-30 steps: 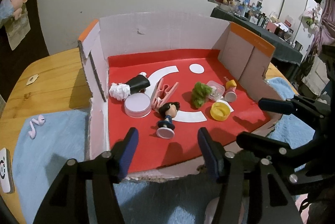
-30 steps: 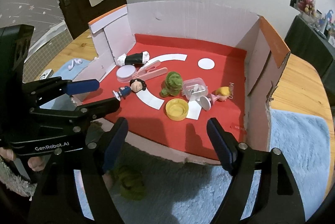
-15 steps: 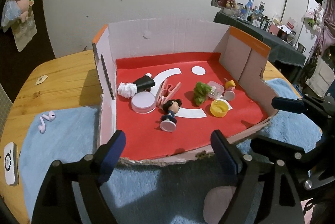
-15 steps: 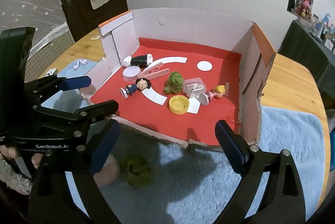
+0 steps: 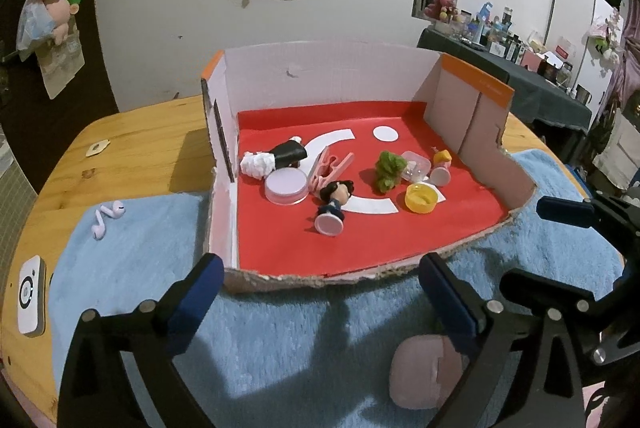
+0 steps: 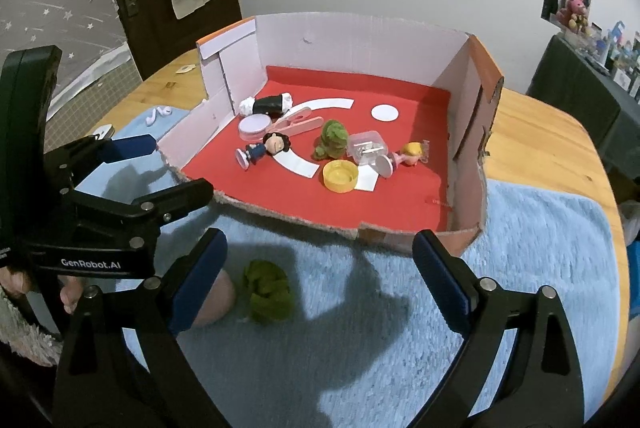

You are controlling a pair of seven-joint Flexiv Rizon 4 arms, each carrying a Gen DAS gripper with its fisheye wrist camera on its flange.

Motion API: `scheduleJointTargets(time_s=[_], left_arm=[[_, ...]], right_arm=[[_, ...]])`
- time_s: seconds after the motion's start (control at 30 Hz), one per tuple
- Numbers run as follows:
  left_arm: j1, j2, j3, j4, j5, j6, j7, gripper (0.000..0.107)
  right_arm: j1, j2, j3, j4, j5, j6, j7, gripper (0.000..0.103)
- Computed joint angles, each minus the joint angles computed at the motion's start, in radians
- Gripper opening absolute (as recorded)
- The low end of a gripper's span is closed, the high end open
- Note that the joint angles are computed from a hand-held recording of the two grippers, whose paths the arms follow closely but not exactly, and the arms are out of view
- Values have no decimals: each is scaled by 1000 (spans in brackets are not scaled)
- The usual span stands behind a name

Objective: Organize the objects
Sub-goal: 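Withdraw both tools from the box back over the towel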

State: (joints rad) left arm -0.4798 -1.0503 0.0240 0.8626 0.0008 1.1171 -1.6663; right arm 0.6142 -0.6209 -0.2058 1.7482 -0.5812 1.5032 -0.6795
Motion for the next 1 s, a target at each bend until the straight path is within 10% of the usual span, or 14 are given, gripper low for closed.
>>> scheduleJointTargets(time_s=[0.67, 0.77, 1.0], left_arm=[[-8, 87, -16, 198, 5, 91, 14, 98], [-5, 101, -34, 227, -3, 103, 42, 88], [-1, 128, -72, 289, -26, 122, 111, 71]], right_arm=[[144, 36, -157, 135, -2, 89, 75, 94], [146, 40, -152, 147, 17, 90, 58, 73], [120, 38, -107, 153, 43, 94, 5, 63]])
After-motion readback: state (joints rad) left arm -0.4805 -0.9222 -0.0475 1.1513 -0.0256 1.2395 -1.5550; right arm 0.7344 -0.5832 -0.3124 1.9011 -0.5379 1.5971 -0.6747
